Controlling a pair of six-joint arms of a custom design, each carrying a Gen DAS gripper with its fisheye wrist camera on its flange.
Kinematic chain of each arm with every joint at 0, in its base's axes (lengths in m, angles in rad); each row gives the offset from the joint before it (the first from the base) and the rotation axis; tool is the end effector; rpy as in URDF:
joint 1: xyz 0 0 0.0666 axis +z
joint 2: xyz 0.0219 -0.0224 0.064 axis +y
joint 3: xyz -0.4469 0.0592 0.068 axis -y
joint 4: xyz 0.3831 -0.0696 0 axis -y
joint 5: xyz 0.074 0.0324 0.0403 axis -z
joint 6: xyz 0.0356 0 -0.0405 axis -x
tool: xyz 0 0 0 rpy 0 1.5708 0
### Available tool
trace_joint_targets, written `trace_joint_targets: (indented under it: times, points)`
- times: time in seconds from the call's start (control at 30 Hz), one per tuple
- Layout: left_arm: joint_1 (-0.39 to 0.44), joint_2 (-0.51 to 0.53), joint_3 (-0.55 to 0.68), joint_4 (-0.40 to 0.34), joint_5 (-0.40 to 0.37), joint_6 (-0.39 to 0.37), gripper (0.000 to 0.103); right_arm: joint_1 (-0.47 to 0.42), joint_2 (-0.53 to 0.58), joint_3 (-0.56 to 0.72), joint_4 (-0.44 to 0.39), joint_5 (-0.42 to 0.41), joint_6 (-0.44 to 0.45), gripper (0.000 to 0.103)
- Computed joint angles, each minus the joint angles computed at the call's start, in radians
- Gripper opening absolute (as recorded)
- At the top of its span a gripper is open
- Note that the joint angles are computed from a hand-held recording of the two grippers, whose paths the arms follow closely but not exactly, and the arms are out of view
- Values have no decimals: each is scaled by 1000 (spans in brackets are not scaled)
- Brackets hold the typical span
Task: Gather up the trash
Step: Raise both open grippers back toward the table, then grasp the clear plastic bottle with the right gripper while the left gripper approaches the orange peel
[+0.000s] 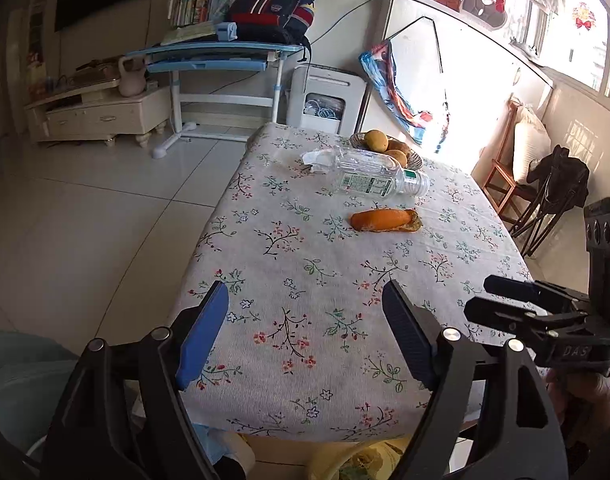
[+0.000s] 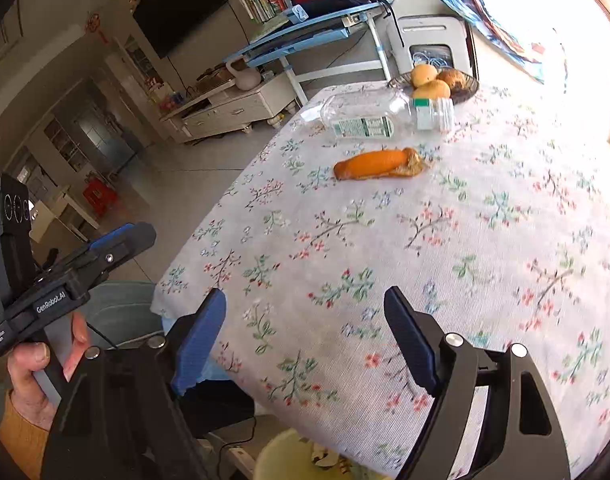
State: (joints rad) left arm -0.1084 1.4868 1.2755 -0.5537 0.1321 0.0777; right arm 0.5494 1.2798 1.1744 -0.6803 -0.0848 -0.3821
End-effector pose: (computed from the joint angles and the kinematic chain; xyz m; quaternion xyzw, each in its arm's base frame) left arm 0.5019 -0.0597 0.4254 0.0400 0.9174 -0.0968 0.3839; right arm 0.3543 0.2200 0.4603 -0.0933 0.9185 0.2066 0.3239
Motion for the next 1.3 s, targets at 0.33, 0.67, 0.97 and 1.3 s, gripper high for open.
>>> trace_joint_targets:
  times: [0.33, 0.67, 0.97, 1.3]
  points:
    - [-3, 111, 68, -72, 62, 112, 76, -71, 388, 500, -246, 77, 479, 87]
    - [-16, 110, 96, -101, 82, 81, 78, -65, 597, 718, -421, 130, 670, 84]
    - [-20, 119, 108, -134, 109, 80, 80, -113, 400, 456, -426, -51, 639, 76]
    - [-111, 147, 125, -160, 46, -105, 80, -178, 154, 142, -255, -56, 352, 75]
